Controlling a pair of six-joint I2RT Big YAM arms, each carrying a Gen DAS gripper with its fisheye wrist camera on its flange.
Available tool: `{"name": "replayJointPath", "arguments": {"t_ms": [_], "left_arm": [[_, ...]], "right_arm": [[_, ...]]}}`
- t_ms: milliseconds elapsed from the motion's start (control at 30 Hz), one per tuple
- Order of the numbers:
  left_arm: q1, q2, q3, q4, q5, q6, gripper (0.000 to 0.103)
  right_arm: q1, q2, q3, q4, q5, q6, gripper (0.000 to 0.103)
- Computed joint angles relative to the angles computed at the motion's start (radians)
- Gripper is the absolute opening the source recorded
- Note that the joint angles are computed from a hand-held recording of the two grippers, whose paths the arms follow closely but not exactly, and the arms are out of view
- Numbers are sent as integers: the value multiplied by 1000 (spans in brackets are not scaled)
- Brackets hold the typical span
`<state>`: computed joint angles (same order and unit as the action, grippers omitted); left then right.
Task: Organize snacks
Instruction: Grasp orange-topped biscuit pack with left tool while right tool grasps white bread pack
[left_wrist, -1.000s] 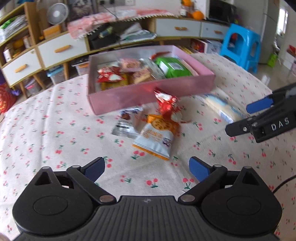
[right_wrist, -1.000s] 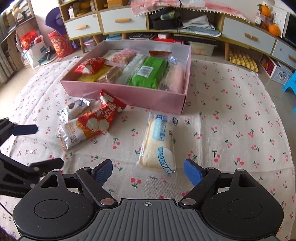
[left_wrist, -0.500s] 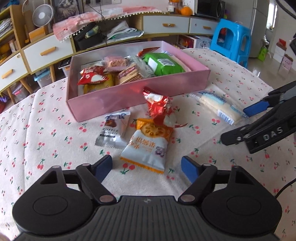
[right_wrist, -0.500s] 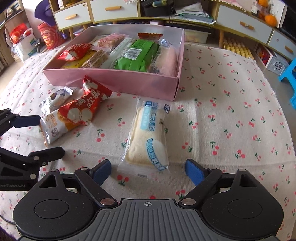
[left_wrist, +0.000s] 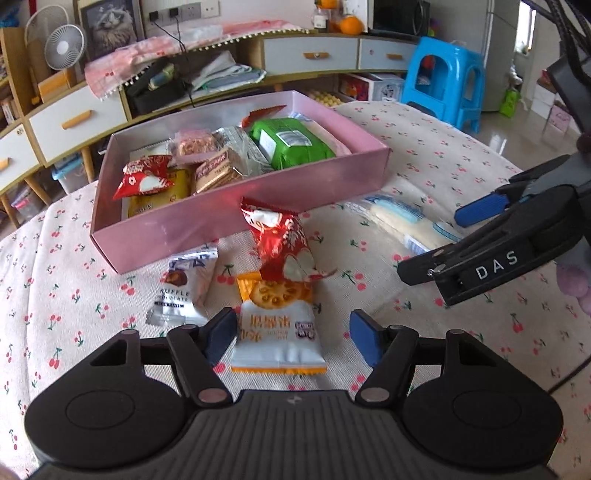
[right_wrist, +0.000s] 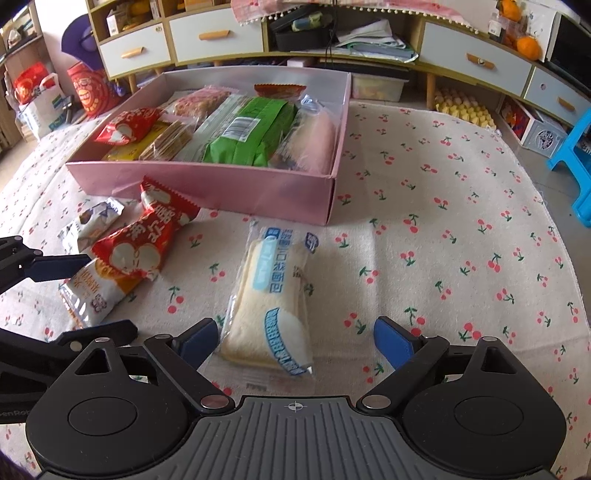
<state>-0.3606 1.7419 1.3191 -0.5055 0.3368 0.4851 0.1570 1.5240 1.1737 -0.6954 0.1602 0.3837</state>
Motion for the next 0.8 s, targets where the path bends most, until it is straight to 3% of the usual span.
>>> {"name": "replayJointPath", "arguments": {"t_ms": [167, 400, 567, 733, 800], "left_arm": [[-1, -3, 2, 12, -36, -33, 44], [-3, -3, 16, -17, -63, -54, 39], [-4, -10, 19, -46, -80, -69, 39], [9, -20, 20, -83, -77, -100, 39], [17, -22, 23, -100, -72, -113, 39]], "right_arm": [[-8, -3, -12, 29, 6, -3, 93], [-1, -5, -13, 40, 21, -34, 90], [-1, -10, -12, 45, -4, -62, 76], [1, -18, -10, 42, -41, -84, 47], [2, -19, -6, 35, -50, -88, 41]]}}
